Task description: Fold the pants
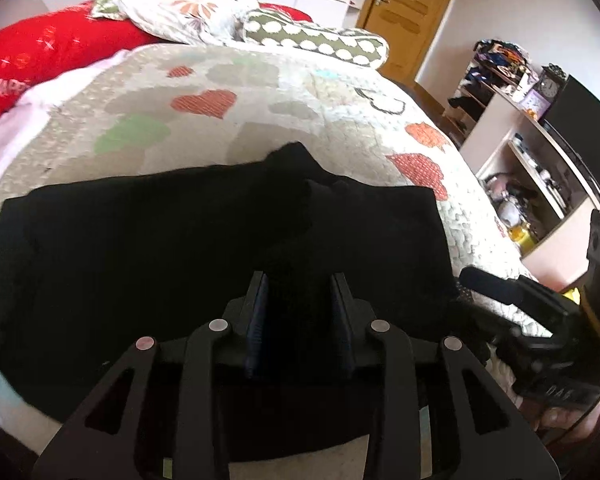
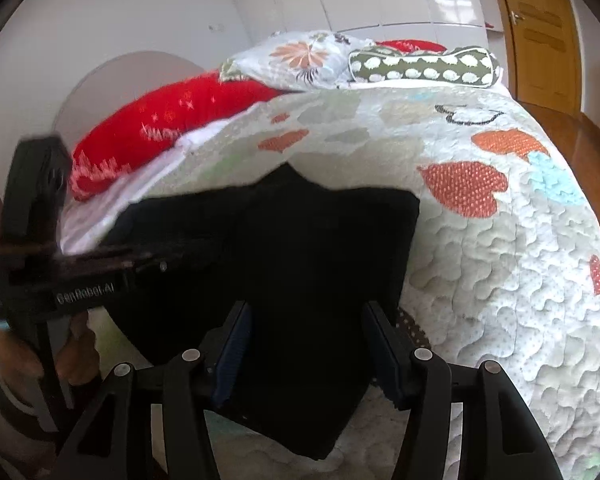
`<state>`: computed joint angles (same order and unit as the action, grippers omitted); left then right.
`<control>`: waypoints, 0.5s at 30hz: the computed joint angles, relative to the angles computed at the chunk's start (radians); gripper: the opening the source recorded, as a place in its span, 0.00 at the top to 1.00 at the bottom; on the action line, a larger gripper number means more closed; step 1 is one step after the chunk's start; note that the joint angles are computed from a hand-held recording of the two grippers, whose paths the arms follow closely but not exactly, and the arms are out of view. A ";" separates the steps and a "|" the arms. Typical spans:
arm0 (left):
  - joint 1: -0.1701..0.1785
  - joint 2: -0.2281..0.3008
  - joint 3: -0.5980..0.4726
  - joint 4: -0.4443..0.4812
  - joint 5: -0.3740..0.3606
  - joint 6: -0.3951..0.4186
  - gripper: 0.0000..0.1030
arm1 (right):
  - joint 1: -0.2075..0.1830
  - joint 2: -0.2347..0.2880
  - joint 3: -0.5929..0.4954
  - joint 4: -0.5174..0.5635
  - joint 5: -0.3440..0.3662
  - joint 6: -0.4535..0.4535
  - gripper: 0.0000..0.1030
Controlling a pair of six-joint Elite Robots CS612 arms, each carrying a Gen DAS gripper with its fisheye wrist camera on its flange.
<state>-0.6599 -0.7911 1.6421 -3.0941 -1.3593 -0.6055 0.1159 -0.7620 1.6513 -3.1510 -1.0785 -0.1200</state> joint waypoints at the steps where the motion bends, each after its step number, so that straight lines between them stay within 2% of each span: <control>1: -0.001 -0.003 0.006 -0.003 0.011 -0.005 0.70 | 0.002 0.001 -0.004 0.000 0.002 0.002 0.46; 4: -0.005 -0.015 0.028 -0.005 0.034 -0.025 0.70 | 0.019 0.011 -0.038 0.013 -0.019 -0.016 0.46; 9: -0.004 -0.031 0.065 -0.011 0.035 -0.073 0.70 | 0.054 0.050 -0.122 0.032 -0.074 -0.001 0.46; 10: -0.003 -0.034 0.071 -0.007 0.036 -0.079 0.70 | 0.064 0.058 -0.139 0.055 -0.105 -0.019 0.46; 12: -0.003 -0.038 0.083 -0.007 0.040 -0.091 0.70 | 0.091 0.071 -0.180 0.167 -0.216 -0.070 0.46; 13: -0.001 -0.040 0.088 -0.009 0.039 -0.097 0.70 | 0.097 0.077 -0.185 0.175 -0.243 -0.078 0.46; 15: 0.001 -0.043 0.096 -0.014 0.035 -0.101 0.70 | 0.095 0.072 -0.166 0.139 -0.239 -0.079 0.46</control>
<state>-0.6589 -0.8339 1.7378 -3.1080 -1.3245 -0.7065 0.2105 -0.6897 1.4852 -3.0120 -1.3176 -0.1988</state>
